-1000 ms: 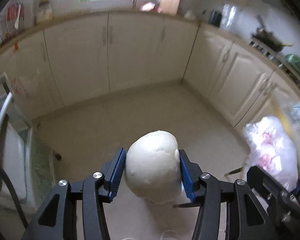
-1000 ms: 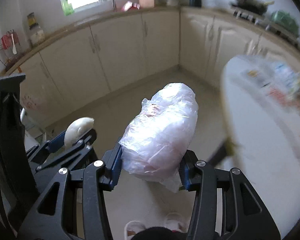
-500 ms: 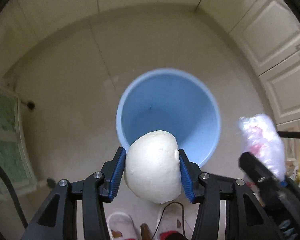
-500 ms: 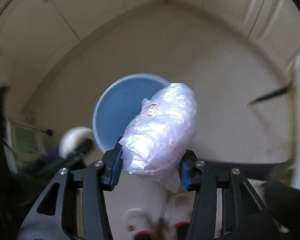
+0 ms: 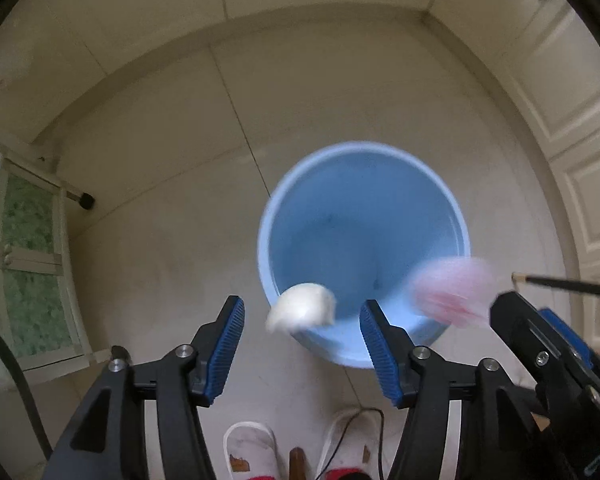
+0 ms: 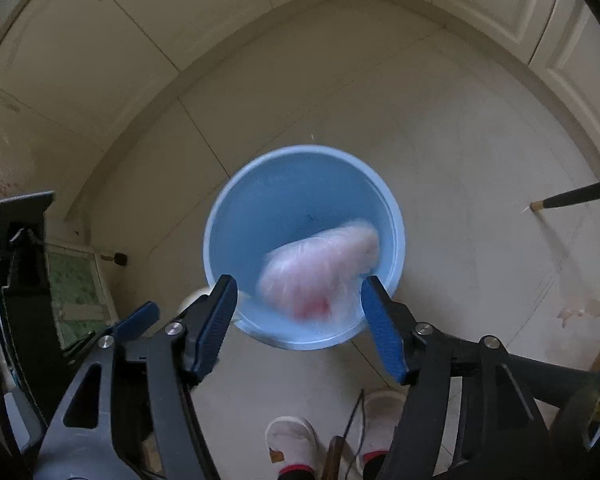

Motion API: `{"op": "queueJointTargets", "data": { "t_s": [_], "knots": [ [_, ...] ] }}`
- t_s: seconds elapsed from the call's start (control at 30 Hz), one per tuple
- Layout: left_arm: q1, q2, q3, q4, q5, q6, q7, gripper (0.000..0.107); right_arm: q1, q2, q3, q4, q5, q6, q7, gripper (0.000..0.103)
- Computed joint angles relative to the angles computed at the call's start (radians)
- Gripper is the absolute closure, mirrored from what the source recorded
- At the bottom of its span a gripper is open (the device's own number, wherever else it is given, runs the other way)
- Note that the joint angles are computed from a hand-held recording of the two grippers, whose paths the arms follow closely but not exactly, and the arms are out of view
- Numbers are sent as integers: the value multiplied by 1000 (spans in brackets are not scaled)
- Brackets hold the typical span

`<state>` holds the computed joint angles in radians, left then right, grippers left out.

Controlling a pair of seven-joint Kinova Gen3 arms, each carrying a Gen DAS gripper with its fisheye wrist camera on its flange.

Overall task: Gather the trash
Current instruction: 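Open both tools to drop the bun and bag into the bin, then move both tools back toward the table items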

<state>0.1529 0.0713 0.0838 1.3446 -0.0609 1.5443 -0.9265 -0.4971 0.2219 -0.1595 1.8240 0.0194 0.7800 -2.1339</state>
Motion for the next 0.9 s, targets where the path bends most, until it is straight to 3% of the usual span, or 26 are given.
{"op": "queueJointTargets", "data": {
  "t_s": [0.13,0.23,0.37,0.5,0.6,0.7,0.83,0.9],
  "knots": [
    [-14,-52,-6,-2,-17,11,-1,48,65,-36,-118,-6,110,9,-94,39],
    [-25,-120,-4,10,-20,36,8,48,33,-70,-165,-24,221,52,-212,38],
    [-43,-214,-1,0,-11,87,39,48,-138,-113,-134,-79,357,208,-375,37],
    [-84,-327,-2,-42,-16,155,4,48,-305,-176,-150,-113,481,371,-506,38],
    [-110,-429,-15,-97,-2,211,-53,46,-302,-244,-270,-151,511,493,-562,37],
    [-144,-461,1,-210,8,281,-69,43,-252,-318,-409,-210,520,614,-590,35],
    [-183,-477,68,-393,22,394,-90,43,-177,-409,-588,-310,563,777,-569,27],
    [-204,-490,123,-486,8,431,-126,43,-169,-461,-613,-383,544,842,-514,27]
  ]
}}
